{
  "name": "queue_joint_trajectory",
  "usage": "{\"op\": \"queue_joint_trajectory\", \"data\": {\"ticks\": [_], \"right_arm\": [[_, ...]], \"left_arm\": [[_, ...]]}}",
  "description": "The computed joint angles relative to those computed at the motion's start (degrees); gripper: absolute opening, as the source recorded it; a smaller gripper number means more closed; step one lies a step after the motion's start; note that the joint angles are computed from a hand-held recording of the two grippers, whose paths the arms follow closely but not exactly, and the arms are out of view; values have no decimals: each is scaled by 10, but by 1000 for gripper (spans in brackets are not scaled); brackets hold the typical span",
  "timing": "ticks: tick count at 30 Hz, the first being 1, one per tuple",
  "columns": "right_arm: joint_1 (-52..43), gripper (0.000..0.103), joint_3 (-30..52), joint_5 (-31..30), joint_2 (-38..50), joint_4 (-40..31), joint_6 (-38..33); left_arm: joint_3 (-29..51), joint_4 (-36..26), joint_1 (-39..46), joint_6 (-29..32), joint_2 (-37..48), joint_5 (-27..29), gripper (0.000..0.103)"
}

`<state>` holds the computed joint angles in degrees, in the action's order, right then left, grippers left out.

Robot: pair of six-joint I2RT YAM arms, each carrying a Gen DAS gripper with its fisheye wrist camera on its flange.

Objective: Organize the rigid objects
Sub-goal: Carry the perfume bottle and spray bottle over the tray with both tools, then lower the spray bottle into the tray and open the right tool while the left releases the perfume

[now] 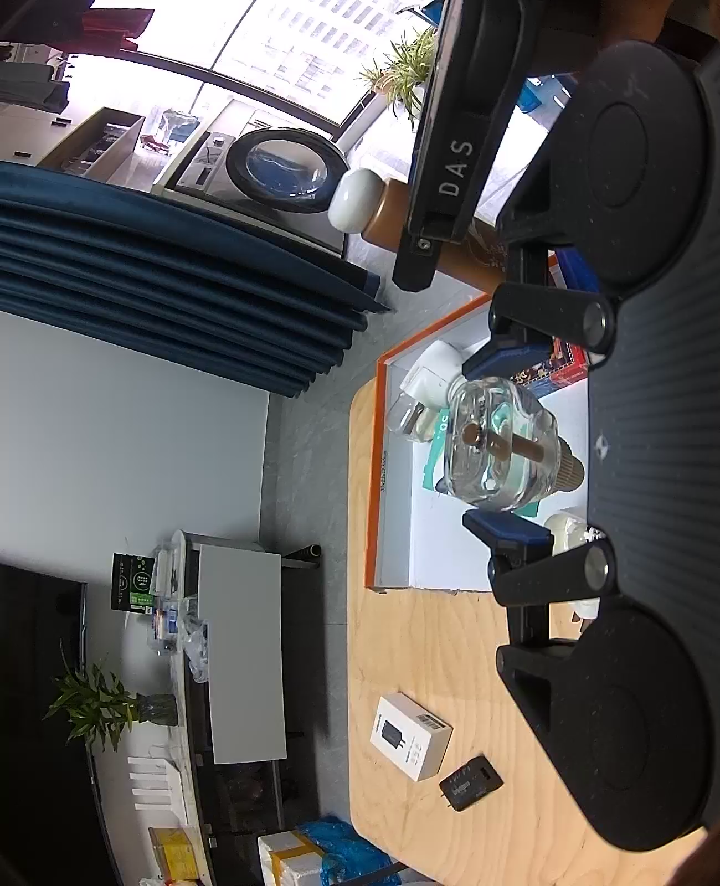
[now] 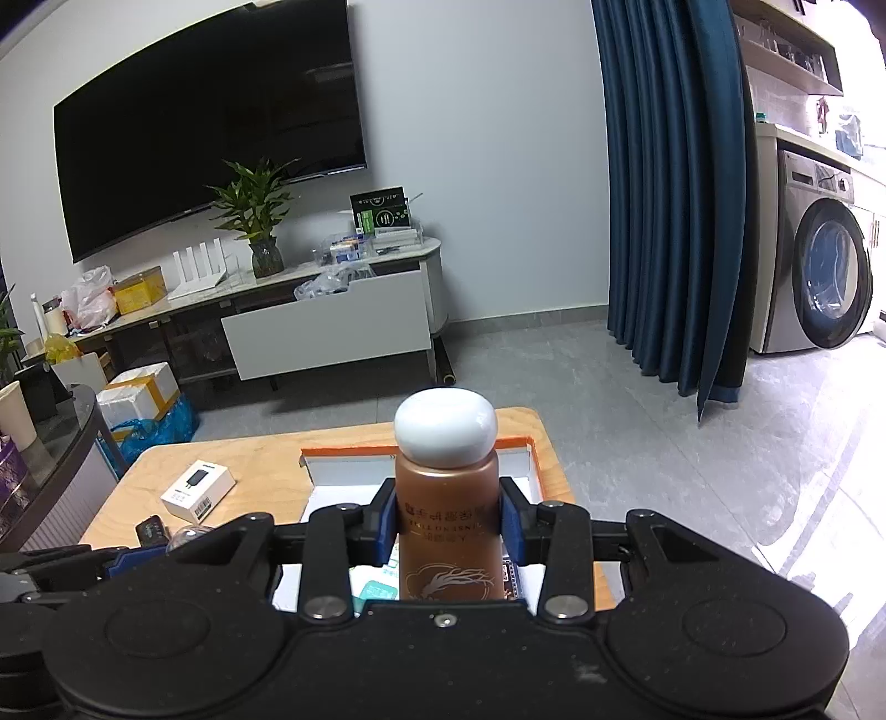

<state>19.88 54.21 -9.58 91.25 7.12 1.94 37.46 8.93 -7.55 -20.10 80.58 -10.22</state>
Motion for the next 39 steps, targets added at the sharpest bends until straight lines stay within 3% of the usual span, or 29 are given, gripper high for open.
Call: {"op": "queue_joint_trajectory", "data": {"ticks": [33, 39], "right_arm": [[28, 46, 105, 32, 133, -48, -25], [28, 56, 95, 42, 133, -8, -19]], "left_arm": [[26, 13, 13, 11, 75, 28, 52], [30, 13, 12, 8, 86, 30, 52]]}}
